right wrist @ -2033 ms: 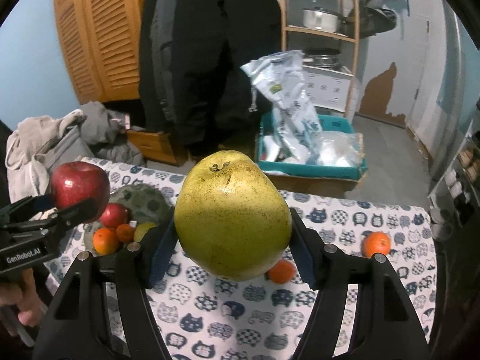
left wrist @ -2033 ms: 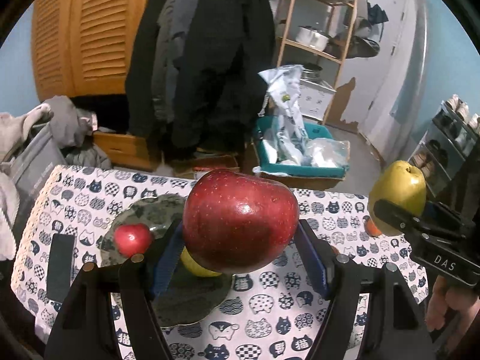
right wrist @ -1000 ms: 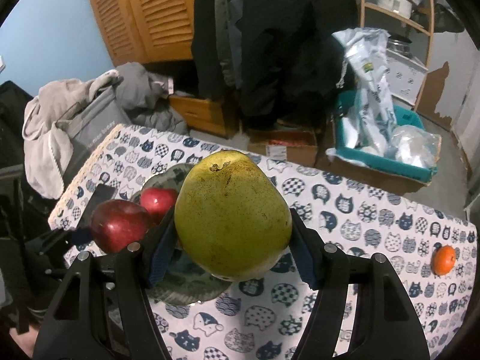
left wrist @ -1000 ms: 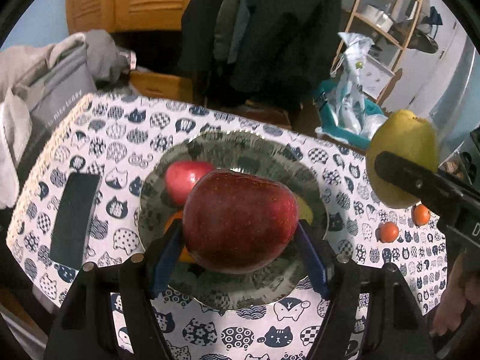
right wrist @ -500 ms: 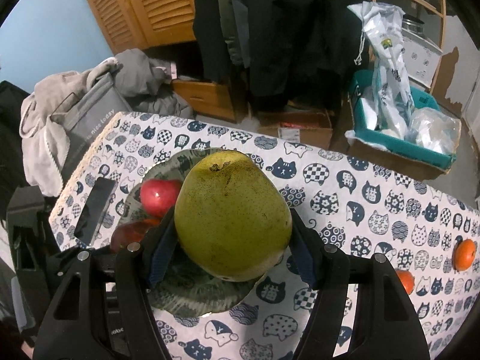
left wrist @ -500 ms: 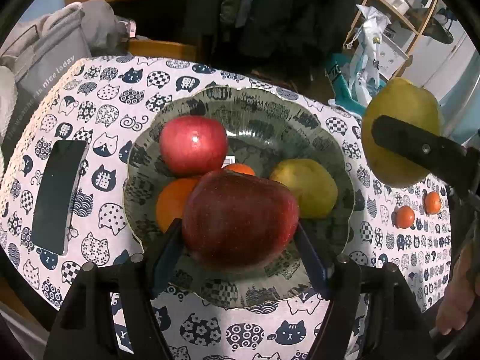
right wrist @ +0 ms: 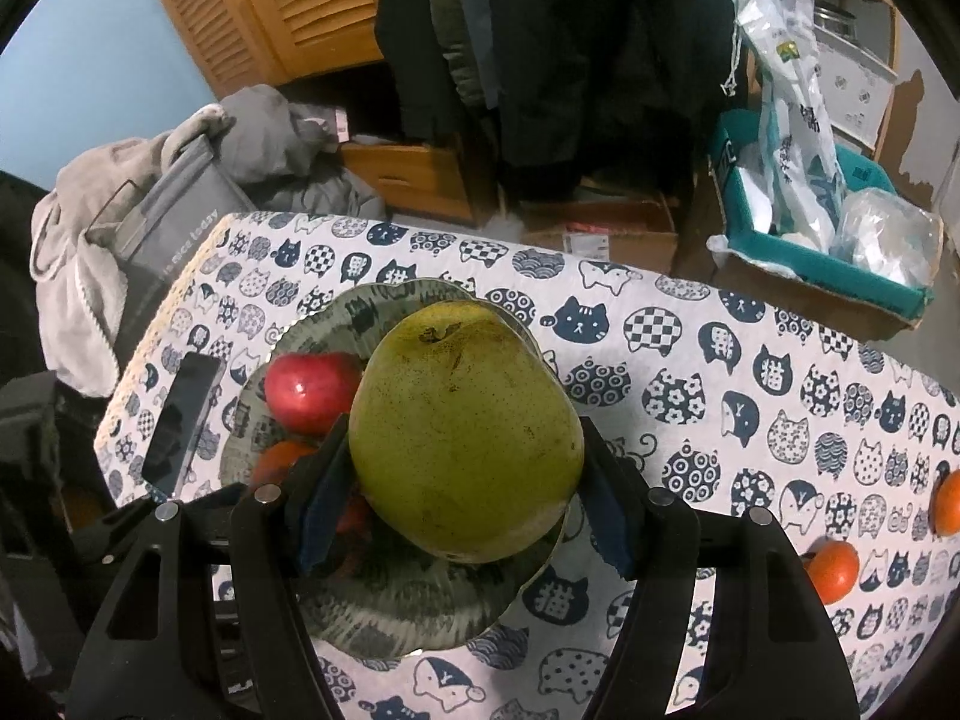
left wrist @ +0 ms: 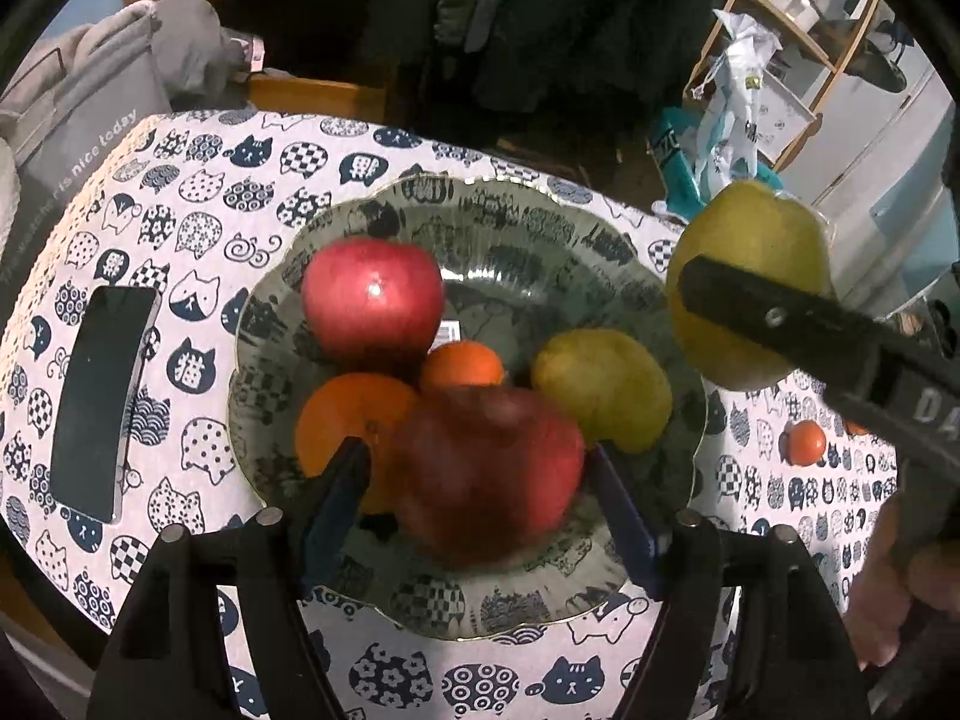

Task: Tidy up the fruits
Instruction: 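Lower the pear onto the green plate while the left tool lowers the red apple beside it, then open both tools and lift them away from the plate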

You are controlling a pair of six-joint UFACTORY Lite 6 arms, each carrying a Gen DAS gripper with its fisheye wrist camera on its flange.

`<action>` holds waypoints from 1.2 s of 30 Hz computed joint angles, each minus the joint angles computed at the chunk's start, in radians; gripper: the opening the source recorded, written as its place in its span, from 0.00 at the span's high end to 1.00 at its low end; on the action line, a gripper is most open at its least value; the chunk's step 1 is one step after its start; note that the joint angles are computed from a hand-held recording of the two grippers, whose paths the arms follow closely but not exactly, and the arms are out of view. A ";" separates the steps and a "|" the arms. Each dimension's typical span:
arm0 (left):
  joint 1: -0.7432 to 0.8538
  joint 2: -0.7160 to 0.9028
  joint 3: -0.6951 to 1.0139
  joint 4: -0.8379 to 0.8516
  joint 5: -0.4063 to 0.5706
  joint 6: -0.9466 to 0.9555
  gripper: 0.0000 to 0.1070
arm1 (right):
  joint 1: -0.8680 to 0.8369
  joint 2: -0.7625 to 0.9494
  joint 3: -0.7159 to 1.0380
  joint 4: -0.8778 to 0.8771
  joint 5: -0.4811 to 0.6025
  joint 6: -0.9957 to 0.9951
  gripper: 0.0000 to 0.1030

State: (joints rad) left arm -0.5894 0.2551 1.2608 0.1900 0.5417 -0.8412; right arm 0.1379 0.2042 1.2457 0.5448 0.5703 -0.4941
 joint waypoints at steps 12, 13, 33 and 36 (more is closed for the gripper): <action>0.126 -0.071 -0.030 0.069 -0.015 -0.094 0.25 | 0.047 0.124 0.087 -0.022 -0.006 0.014 0.33; 0.138 -0.069 -0.030 0.073 -0.017 -0.095 0.25 | 0.054 0.133 0.091 -0.023 -0.007 0.015 0.33; 0.179 -0.097 -0.015 0.144 0.020 -0.129 0.25 | 0.101 0.144 0.143 -0.088 0.013 0.060 0.31; 0.161 -0.107 0.002 0.175 0.042 -0.150 0.25 | 0.094 0.112 0.122 -0.131 0.001 0.090 0.31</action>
State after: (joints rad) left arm -0.4289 0.1485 1.2630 0.3651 0.5837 -0.9917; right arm 0.2317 0.3157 1.3680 0.4140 0.5714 -0.4044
